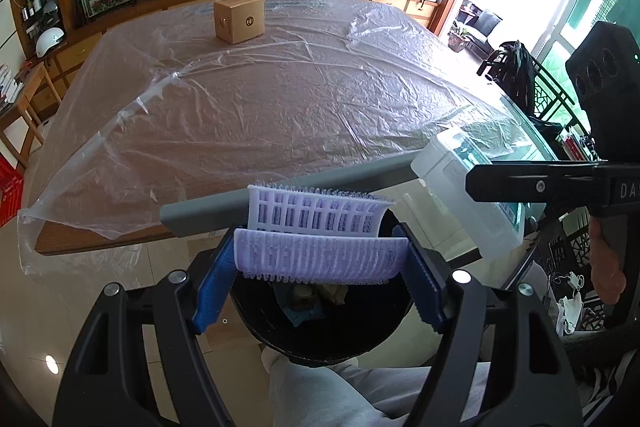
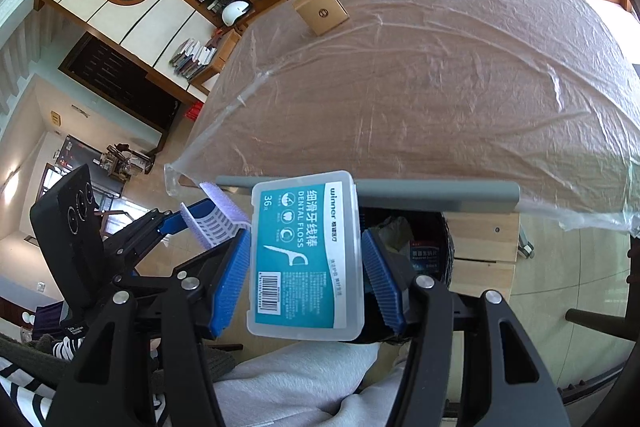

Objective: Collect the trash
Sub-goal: 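Carry the floss box and purple comb over the bin with both tools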

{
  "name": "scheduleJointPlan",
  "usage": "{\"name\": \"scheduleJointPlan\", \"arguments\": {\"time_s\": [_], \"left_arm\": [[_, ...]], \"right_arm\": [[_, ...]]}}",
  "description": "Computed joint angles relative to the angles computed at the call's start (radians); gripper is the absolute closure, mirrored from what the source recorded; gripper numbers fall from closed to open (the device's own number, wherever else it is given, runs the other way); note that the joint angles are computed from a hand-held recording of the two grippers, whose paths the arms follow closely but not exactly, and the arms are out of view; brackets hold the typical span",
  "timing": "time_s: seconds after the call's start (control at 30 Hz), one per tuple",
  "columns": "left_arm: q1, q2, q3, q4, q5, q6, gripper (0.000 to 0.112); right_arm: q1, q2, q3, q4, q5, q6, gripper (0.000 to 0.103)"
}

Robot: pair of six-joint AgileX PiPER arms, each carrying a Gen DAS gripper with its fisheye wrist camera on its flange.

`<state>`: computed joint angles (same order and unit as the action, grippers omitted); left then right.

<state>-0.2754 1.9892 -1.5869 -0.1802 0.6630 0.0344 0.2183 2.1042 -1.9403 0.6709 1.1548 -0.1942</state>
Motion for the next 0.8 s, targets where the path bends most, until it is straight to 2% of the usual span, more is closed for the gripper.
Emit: {"name": "scheduleJointPlan", "arguments": {"time_s": [0.37,0.8], "left_arm": [[-0.017,0.018,0.009,0.032,0.017,-0.017,0.037],[-0.033,0.045,0.018,0.078,0.027,-0.04,0.037]], "right_arm": [[-0.011,-0.009,0.062,-0.012,0.001,-0.026,0.047],[0.004,0.016,0.066,-0.058,0.008,-0.045,0.047]]}}
